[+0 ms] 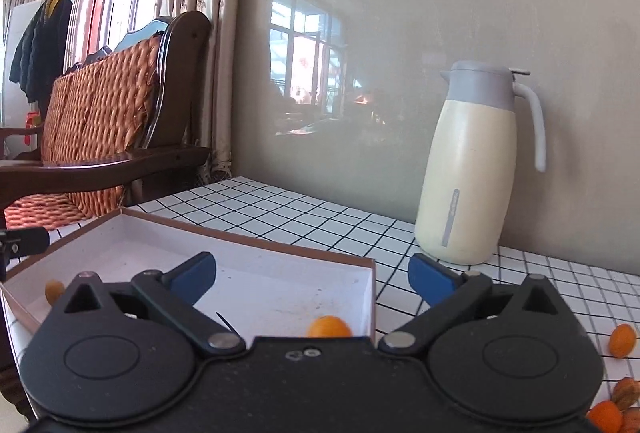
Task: Organize fruits
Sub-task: 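Carry both fruits into the white box and open both tools, then move both open tools back toward the fruit pile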
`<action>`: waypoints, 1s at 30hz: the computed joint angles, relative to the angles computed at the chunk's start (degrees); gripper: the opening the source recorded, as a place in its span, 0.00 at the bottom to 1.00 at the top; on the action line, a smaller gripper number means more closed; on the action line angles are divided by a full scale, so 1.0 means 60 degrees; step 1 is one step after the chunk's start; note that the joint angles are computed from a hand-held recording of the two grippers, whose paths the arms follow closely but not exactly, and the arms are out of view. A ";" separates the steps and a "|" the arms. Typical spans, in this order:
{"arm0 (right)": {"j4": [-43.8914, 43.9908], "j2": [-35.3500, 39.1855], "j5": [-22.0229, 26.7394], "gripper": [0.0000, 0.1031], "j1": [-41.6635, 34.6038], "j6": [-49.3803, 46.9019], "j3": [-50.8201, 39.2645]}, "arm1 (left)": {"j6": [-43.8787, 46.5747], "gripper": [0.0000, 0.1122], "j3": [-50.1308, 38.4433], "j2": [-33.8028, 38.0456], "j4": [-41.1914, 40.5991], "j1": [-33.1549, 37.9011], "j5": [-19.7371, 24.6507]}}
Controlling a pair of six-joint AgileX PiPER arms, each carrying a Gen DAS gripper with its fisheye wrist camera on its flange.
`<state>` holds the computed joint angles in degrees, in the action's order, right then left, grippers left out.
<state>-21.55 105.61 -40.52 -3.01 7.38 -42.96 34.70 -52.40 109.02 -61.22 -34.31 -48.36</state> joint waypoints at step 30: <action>0.0283 -0.3360 -0.0572 0.94 -0.2059 -0.1409 0.3711 | 0.0882 0.92 0.0086 -0.0504 -0.1193 -0.3153 -0.0469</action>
<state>-19.86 85.45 -43.96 -15.36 -1.08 -20.70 39.99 -51.89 106.00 -68.38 -53.23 -51.17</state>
